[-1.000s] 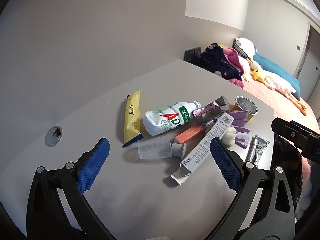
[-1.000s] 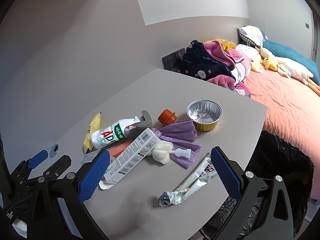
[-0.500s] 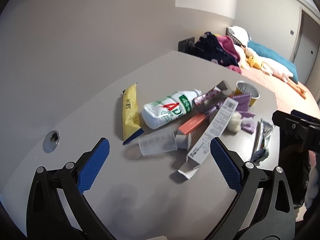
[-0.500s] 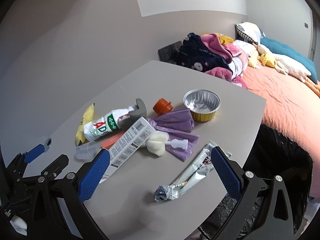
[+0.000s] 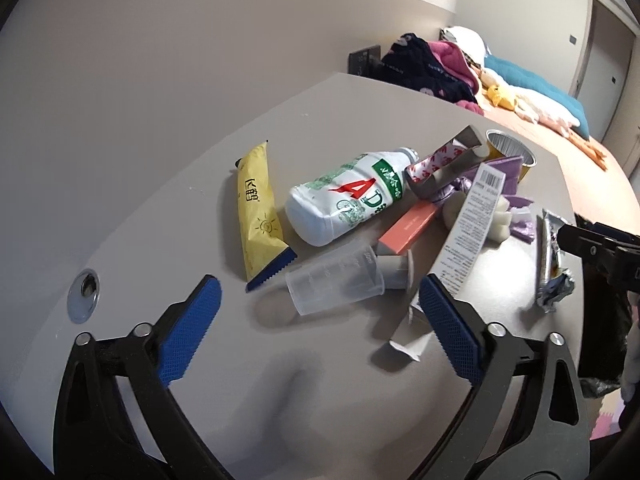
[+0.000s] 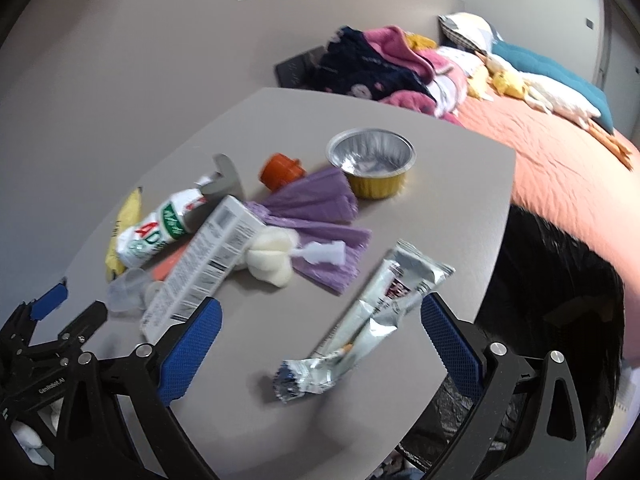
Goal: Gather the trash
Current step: 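Grasp the clear measuring cup with the left tool while the right tool grasps the silver foil sachet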
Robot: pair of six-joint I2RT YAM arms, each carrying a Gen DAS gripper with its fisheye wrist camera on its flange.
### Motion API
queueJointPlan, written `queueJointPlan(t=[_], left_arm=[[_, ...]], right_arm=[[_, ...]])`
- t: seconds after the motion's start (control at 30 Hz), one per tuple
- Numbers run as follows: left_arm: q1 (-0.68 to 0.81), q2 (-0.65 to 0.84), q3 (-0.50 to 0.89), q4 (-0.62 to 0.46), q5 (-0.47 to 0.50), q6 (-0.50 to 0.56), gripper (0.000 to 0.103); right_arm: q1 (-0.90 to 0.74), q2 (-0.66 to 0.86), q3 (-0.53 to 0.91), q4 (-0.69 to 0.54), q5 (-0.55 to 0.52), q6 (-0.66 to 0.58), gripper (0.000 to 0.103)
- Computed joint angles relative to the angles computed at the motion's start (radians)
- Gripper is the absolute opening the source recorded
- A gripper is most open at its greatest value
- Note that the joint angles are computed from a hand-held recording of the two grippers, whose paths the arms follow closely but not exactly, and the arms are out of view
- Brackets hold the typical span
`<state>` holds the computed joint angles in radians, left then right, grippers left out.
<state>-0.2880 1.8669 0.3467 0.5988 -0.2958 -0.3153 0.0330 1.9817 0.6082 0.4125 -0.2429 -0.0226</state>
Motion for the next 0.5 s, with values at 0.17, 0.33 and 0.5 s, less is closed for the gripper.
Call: queueJointPlan(t=[0.17, 0.33, 0.5], left_arm=[[0.048, 0.081, 0.039, 0.024, 0.041, 0.091, 0.087], [0.093, 0.147, 0.073, 0.038, 0.082, 0.172, 0.084], [0.133, 0.197, 0.102, 0.042, 0.124, 0.234, 0.082]], right_arm=[[-0.002, 0.073, 0.045, -0.01, 0.036, 0.028, 0.093], [0.01, 0.132, 0.077, -0.02, 0.081, 0.053, 0.08], [0.018, 0.166, 0.092, -0.021, 0.104, 0.056, 0.066]])
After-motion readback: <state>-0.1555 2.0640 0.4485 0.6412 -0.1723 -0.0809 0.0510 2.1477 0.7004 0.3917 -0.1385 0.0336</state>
